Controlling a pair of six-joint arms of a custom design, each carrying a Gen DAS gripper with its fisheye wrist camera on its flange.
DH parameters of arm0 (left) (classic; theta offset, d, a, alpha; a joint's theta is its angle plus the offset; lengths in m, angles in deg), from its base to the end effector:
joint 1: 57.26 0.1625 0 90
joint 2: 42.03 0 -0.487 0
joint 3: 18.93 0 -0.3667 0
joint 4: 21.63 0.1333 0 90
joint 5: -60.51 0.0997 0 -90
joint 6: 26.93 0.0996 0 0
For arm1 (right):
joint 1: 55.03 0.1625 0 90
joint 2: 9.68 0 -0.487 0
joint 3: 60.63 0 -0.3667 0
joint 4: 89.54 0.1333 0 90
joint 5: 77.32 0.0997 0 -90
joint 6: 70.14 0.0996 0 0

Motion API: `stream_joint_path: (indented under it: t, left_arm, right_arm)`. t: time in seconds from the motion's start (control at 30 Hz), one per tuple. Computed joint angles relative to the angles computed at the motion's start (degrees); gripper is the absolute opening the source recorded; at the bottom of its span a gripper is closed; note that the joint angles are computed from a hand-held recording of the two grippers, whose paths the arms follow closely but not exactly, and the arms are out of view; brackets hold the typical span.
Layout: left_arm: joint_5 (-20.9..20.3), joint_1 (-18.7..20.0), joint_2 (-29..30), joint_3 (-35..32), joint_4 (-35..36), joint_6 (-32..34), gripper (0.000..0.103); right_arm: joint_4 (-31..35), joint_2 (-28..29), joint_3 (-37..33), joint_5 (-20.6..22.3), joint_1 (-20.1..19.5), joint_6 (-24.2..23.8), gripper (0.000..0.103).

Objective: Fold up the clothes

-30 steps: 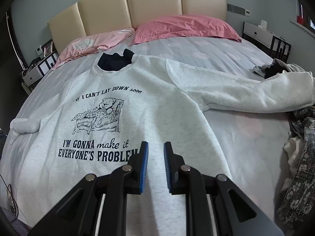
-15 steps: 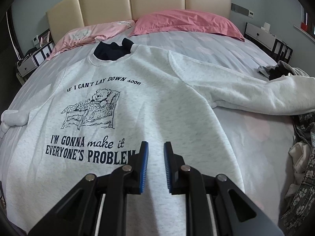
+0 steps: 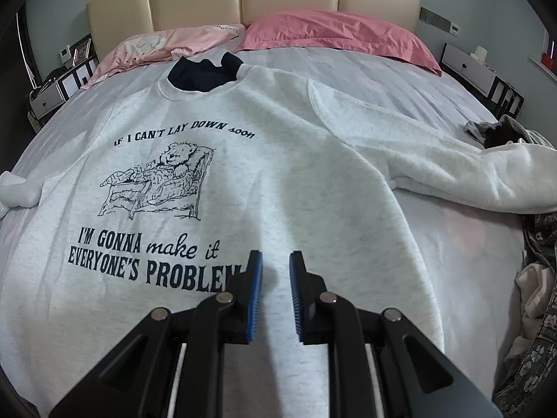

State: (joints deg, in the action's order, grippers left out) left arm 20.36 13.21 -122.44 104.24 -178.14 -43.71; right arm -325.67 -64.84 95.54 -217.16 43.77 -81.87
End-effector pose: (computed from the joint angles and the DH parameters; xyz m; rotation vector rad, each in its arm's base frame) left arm 0.0411 -0.5106 0.3751 -0.1707 2.3217 -0.7984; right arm 0.1061 -0.3115 0.2276 -0.0249 -2.1598 0.8556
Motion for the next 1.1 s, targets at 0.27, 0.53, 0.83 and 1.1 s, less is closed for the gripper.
stream_joint_path:
  t: [0.27,0.53,0.83,1.1]
  left_arm:
    - [5.53,-8.98,-8.89,-11.43,35.48,-17.74,0.019]
    - [8.83,-3.58,-7.72,-7.8,40.76,-20.5,0.02]
    - [9.98,4.06,-2.72,-4.0,33.57,-18.81,0.03]
    - [10.9,2.42,-8.48,-2.46,39.03,-23.38,0.051]
  right_arm:
    - [0.34,-3.06,1.5,2.79,-0.61,2.92,0.016]
    - [2.26,-5.72,2.23,5.52,-2.46,5.73,0.016]
    - [3.54,-6.53,2.15,5.26,-3.56,6.6,0.016]
    - [3.3,-5.4,1.97,4.54,-3.0,5.77,0.016]
